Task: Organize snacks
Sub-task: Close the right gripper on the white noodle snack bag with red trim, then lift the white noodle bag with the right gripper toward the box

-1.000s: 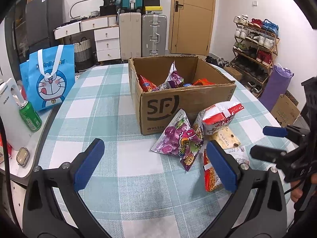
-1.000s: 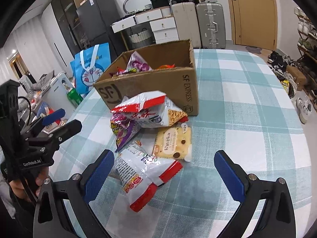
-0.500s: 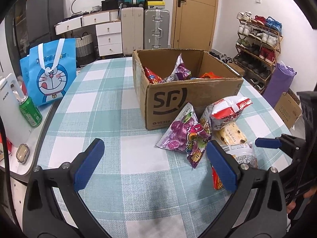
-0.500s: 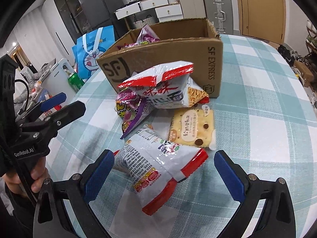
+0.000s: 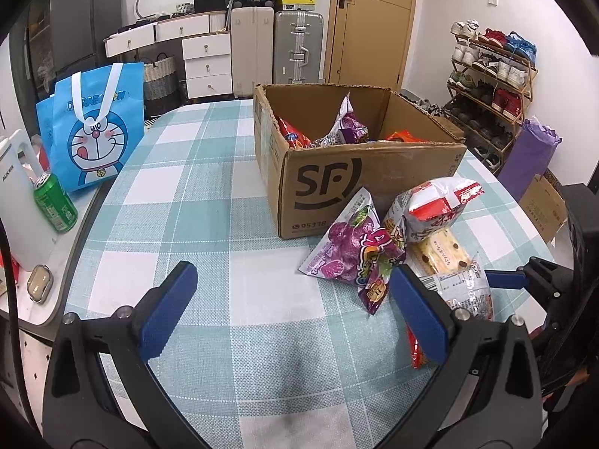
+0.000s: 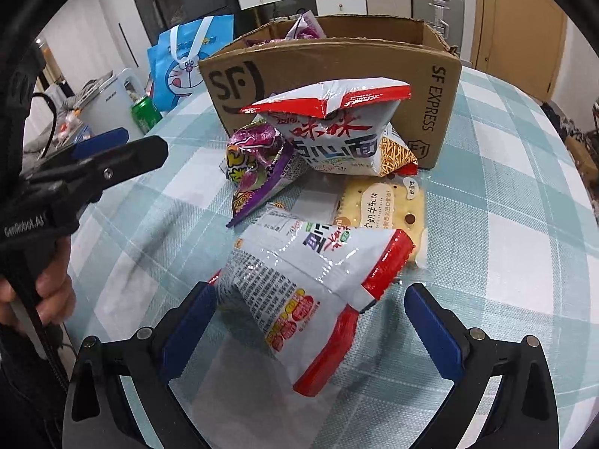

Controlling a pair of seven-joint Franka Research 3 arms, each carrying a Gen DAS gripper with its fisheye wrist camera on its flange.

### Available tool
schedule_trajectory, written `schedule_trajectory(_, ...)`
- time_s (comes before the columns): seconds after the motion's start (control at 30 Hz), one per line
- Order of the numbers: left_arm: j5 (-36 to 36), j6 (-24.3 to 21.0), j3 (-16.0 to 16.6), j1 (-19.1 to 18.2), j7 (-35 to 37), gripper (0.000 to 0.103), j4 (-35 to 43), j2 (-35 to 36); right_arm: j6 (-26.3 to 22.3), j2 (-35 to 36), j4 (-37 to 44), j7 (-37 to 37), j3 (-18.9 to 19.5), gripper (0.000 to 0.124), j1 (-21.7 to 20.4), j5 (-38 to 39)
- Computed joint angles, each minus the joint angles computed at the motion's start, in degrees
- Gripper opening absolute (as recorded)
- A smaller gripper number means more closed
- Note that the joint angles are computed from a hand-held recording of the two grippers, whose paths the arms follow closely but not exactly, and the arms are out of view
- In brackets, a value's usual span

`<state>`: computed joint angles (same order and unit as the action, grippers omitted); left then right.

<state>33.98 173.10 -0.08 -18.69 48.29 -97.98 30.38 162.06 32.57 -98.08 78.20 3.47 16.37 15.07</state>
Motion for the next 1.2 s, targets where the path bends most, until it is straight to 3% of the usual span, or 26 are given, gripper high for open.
schedule_trajectory(0.4,-1.9,-0.2,-1.5,1.4,1.8,0.103,0.3,0.7,-0.1,-0.1,0.6,-2.3,3.1,0.101,-2.5,5.0)
schedule_trajectory(0.47,-2.3,-0.6,-1.6,1.5,2.3,0.103,0.6,1.1,-0.5,0.1,1.0,-4.0,5.0,0.096,-4.2,7.5)
schedule_trajectory(0.8,-3.0,-1.6,-1.2,1.0,3.1,0.103,2.0,2.2,-3.2,0.7,2.3,-5.8,4.9,0.077,-4.5,10.7)
schedule_trajectory(0.87,-2.8,-1.2,-0.9,0.8,2.7,0.103,1.8,2.0,-3.6,0.4,2.0,-7.0,5.4,0.067,-5.1,11.6)
schedule_trajectory(1.03,-0.8,-0.5,1.2,-0.8,0.8,0.103,1.3,1.3,-0.4,-1.1,0.0,-10.4,6.1,0.058,-5.2,12.9)
schedule_trajectory(1.2,-0.6,-0.2,0.5,0.0,0.9,0.103,0.8,0.8,1.9,-2.3,-1.4,-13.0,6.9,0.055,-5.1,14.1)
